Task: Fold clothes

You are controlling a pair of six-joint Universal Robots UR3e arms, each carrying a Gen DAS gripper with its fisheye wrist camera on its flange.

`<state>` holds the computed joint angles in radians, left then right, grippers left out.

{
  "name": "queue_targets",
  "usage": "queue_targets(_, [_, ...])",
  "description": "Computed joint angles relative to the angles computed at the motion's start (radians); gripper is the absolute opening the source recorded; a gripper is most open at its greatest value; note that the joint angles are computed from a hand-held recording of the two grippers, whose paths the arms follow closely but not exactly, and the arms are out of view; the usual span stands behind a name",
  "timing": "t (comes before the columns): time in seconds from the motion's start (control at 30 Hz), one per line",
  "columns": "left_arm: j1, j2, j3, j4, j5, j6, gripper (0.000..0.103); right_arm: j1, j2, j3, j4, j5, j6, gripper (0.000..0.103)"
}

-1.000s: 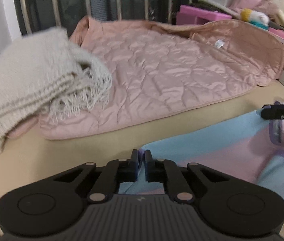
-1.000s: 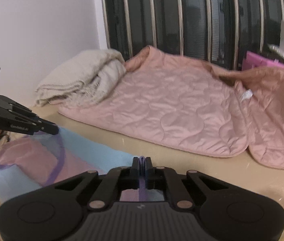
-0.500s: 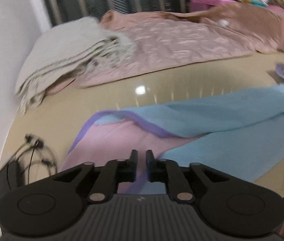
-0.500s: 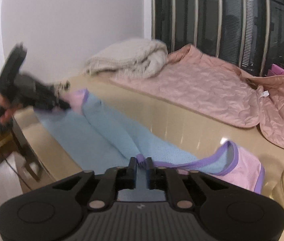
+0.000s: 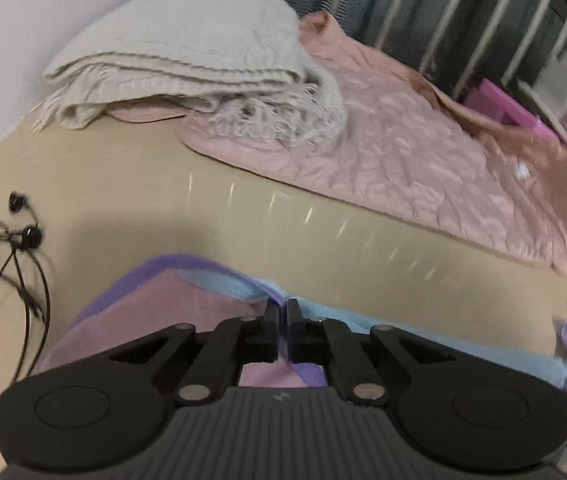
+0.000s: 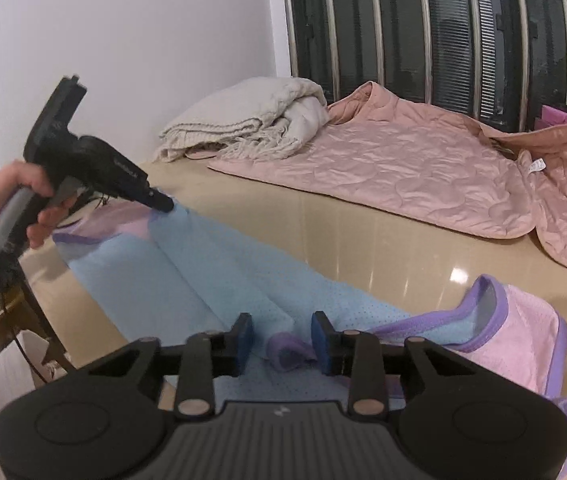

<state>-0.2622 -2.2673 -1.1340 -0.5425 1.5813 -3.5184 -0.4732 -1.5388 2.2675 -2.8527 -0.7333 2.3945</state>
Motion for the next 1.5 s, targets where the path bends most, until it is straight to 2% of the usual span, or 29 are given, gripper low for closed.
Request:
queue_targets(0.13, [-0.006,0.073,-0.136,0.143,0.019,-0.066,0.001,0.001,0.015,-0.009,-0.008,0.0,0.01,0.024])
queue_targets(0.23, [0.016,0.157,-0.264,0.217,-0.03,-0.09,0.001,-0.004,0.017,0.007,-0.03,0.007,0.006,0.024])
queue_targets(0.27, [0.024,0.175,-0.291,0.22,-0.042,-0.088,0.001,-0.004,0.02,0.011,-0.038,0.008,0.006,0.024])
queue_targets(0.37, [0.002,0.166,-0.3,0.171,0.037,-0.057,0.001,-0.003,0.021,0.017,-0.053,0.007,0.007,0.024])
queue_targets(0.6, [0.01,0.198,-0.383,0.224,0.033,-0.102,0.003,-0.01,-0.041,0.022,-0.005,0.007,-0.001,0.024])
queue_targets(0.67, [0.007,0.206,-0.402,0.252,0.059,-0.108,0.004,-0.037,-0.086,0.032,0.037,0.041,-0.014,0.025])
queue_targets(0.73, [-0.003,0.209,-0.402,0.251,0.121,-0.128,0.018,-0.063,-0.126,0.048,0.038,0.057,-0.005,0.029])
queue_targets(0.77, [-0.016,0.207,-0.389,0.238,0.159,-0.13,0.022,-0.08,-0.146,0.073,-0.022,0.045,0.031,0.032])
queue_targets(0.83, [-0.06,0.188,-0.351,0.232,0.257,-0.105,0.027,-0.097,-0.152,0.112,-0.181,-0.024,0.124,0.038])
queue_targets(0.9, [-0.125,0.136,-0.278,0.239,0.379,-0.043,0.028,-0.053,-0.118,0.097,-0.313,-0.186,0.228,0.038])
queue_targets(0.93, [-0.145,0.105,-0.236,0.236,0.398,0.001,0.029,-0.026,-0.094,0.073,-0.339,-0.252,0.256,0.038])
queue_targets(0.97, [-0.163,0.075,-0.192,0.229,0.41,0.043,0.03,0.001,-0.061,0.045,-0.36,-0.292,0.271,0.038])
queue_targets(1.07, [-0.173,0.015,-0.102,0.163,0.351,0.105,0.031,0.104,0.077,-0.062,-0.435,-0.457,0.335,0.038])
queue_targets(1.1, [-0.179,-0.006,-0.075,0.14,0.352,0.112,0.031,0.143,0.134,-0.111,-0.448,-0.526,0.364,0.036])
queue_targets(1.13, [-0.183,-0.017,-0.066,0.126,0.365,0.11,0.031,0.164,0.169,-0.161,-0.401,-0.562,0.382,0.03])
queue_targets(1.17, [-0.188,-0.028,-0.056,0.113,0.378,0.107,0.031,0.173,0.188,-0.184,-0.372,-0.567,0.395,0.022])
queue_targets(1.2, [-0.191,-0.038,-0.05,0.104,0.389,0.104,0.03,0.18,0.206,-0.205,-0.345,-0.571,0.406,0.006])
queue_targets(1.27, [-0.186,-0.031,-0.087,0.144,0.39,0.095,0.031,0.18,0.2,-0.17,-0.385,-0.565,0.401,0.004])
queue_targets(1.37, [-0.173,-0.015,-0.116,0.152,0.391,0.078,0.031,0.132,0.137,-0.04,-0.536,-0.507,0.417,0.003])
queue_targets(1.5, [-0.164,-0.005,-0.154,0.18,0.435,0.061,0.031,-0.073,-0.096,0.205,-0.605,-0.287,0.454,0.002])
